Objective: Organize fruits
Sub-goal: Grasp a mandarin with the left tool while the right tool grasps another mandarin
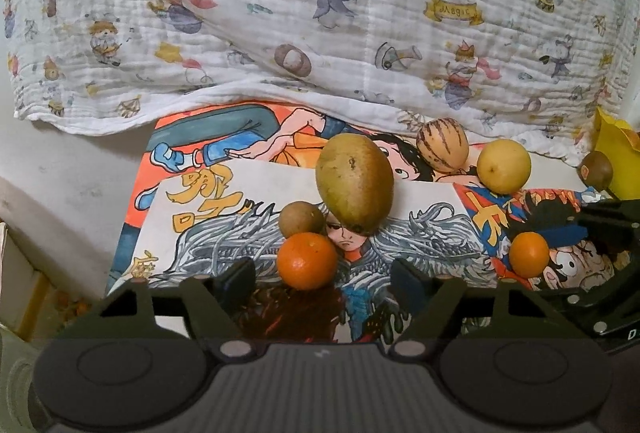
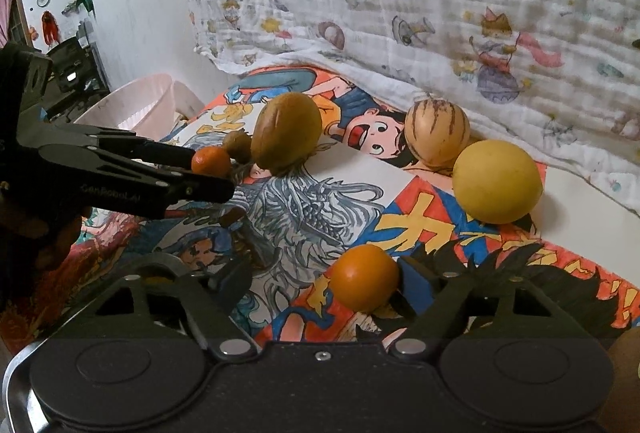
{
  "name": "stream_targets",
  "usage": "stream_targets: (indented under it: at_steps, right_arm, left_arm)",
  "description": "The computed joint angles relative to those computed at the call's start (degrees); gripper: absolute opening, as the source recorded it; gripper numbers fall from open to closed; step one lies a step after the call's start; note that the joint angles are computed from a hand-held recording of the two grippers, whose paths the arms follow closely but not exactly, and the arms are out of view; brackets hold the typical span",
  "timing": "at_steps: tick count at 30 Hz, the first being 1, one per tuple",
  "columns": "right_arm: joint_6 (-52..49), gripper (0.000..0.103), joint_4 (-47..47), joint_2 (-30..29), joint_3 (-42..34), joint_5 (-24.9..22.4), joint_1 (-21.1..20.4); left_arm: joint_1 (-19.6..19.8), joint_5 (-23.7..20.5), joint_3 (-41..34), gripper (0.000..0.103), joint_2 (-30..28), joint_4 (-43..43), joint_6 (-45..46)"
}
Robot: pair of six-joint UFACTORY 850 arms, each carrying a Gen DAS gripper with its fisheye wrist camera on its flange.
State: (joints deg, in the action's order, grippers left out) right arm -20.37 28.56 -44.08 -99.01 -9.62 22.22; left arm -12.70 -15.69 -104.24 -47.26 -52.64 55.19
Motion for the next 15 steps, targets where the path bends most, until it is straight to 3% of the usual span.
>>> stream_targets:
  at_steps: [9,15]
  right_arm:
    - [17.96,0.063,-20.35,-0.07,0.14,0.87,0.76]
    - [19.48,0.051,-23.02,0.02,0.23,1.08,1.02]
  left_arm:
    - [-0.16,0.76,-0.52,0.054,-0.49,0.98,-1.49]
    - [-0.34,1.08,-0.55,0.04,-0.52,1.41,-1.82]
